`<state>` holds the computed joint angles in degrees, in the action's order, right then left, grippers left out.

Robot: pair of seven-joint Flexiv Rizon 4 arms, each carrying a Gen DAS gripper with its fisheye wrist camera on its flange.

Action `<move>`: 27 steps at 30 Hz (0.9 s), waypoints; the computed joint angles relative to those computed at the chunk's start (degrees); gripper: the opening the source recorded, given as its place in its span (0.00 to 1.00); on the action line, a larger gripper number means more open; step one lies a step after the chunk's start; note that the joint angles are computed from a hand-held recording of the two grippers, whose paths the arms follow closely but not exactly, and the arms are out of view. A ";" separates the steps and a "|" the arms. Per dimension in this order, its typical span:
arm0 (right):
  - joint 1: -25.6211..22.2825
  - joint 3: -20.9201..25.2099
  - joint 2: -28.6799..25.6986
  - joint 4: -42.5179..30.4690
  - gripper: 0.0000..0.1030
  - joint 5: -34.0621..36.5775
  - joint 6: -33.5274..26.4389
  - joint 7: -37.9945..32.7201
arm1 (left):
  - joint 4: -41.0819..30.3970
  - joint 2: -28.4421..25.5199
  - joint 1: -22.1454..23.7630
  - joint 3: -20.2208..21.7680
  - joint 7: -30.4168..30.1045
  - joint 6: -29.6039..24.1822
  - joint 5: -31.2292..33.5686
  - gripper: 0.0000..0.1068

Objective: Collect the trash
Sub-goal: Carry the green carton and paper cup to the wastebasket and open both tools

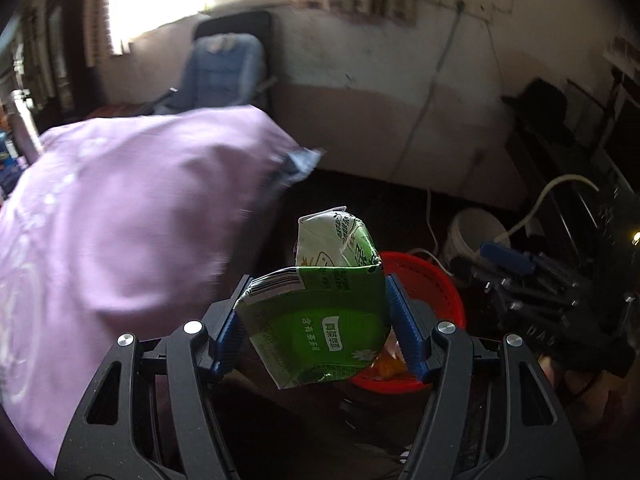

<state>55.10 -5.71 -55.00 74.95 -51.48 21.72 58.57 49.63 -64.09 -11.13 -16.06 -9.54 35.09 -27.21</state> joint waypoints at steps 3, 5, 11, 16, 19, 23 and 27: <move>0.93 0.03 1.61 3.10 0.61 0.15 -1.62 3.96 | 0.05 -0.50 -1.40 0.85 0.12 -1.05 1.59 0.60; 1.26 0.35 2.38 4.52 0.64 -0.04 -2.63 6.50 | 1.61 -0.15 -2.32 1.20 0.83 -0.99 2.79 0.60; 0.63 1.68 2.63 4.48 0.64 -0.30 -3.65 6.78 | 2.96 0.19 -3.83 2.10 0.57 -1.46 4.84 0.73; 0.15 1.40 1.77 2.94 0.65 -1.30 -2.44 5.16 | 2.50 0.23 -3.03 1.47 0.72 -0.60 4.28 0.80; 0.04 1.12 1.20 1.57 0.67 -1.44 -1.88 3.81 | 1.12 -0.19 -2.78 1.31 -0.10 -0.67 3.62 0.82; 0.23 0.55 0.11 -1.15 0.70 -1.29 -2.12 1.02 | 0.56 -0.19 -2.05 0.79 -0.74 0.48 2.46 0.84; 0.65 -0.31 -1.29 -4.83 0.75 -1.24 -3.07 -2.71 | -0.01 -0.17 -0.92 0.19 -1.02 1.59 1.08 0.85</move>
